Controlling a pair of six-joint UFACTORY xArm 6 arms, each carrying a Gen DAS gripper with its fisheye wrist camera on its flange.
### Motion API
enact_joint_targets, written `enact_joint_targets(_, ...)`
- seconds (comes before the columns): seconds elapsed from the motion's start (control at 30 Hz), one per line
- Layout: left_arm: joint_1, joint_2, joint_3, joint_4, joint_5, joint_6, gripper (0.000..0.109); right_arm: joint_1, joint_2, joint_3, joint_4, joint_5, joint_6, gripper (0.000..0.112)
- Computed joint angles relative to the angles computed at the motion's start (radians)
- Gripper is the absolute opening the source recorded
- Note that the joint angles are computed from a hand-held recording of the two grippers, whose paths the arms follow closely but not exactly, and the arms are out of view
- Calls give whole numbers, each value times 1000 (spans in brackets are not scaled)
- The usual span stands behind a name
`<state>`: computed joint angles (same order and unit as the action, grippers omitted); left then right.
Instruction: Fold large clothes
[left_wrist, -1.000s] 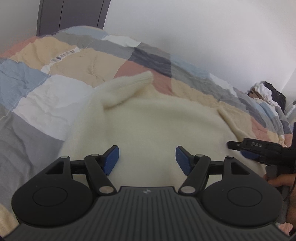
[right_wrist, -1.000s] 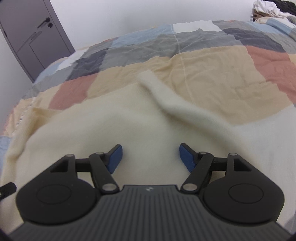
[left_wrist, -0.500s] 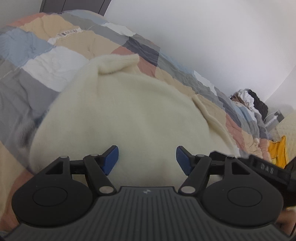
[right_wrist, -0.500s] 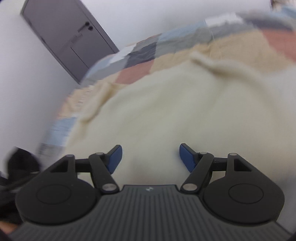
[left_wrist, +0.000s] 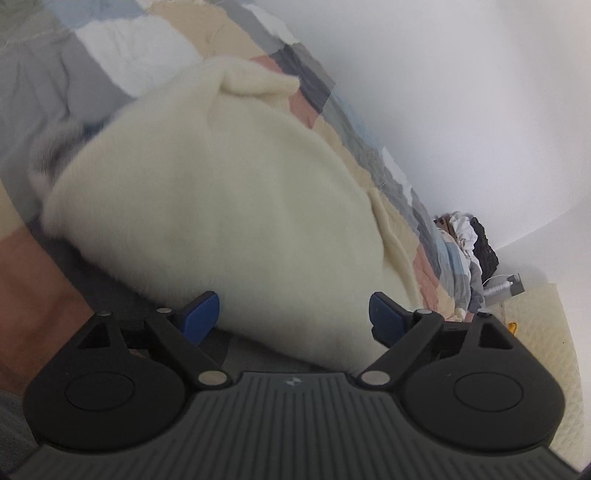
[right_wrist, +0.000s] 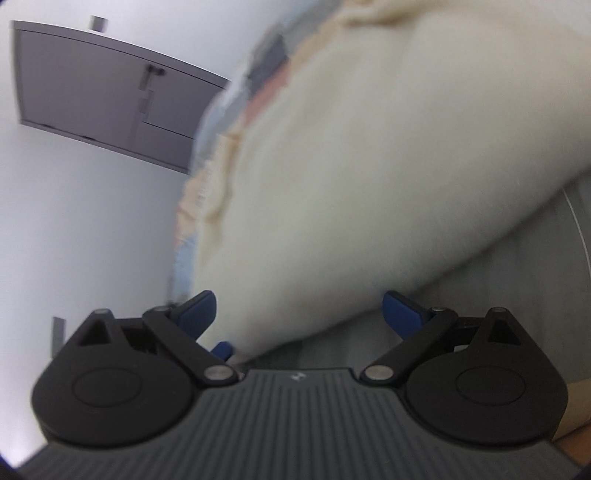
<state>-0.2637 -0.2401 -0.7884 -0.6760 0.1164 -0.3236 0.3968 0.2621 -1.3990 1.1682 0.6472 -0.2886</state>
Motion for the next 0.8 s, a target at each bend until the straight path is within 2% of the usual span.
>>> enact_joint_targets(0.03,3,16,-11,-21,10,15,91,1,10,-4,-3,-12,25,98)
enact_joint_targets(0.1,2,48,-36,-144,12,113,91,-5,31,-12,35,-25,65,98)
enact_joint_targets(0.23,24,96,-79,-274,53,175,91,-1,30,26,156,-141,98,98)
enact_joint_targets(0.33,31,110,-100,-351,73,227,94,-4,40,25,215,-171,114,99)
enact_joint_targets(0.5,23,112,-109,-432,98,294,96,-12,51,-5,364,-122,-16,103)
enact_joint_targets(0.63,39,141,-126,-552,141,349,97,-47,20,21,625,-39,-245,103)
enact_joint_targets(0.7,53,163,-140,-648,148,394,97,-64,12,34,725,7,-319,103)
enact_joint_targets(0.73,62,172,-147,-747,153,453,97,-71,12,37,754,24,-342,103)
enact_joint_targets(0.8,69,192,-165,-878,121,511,97,-71,9,38,769,26,-353,103)
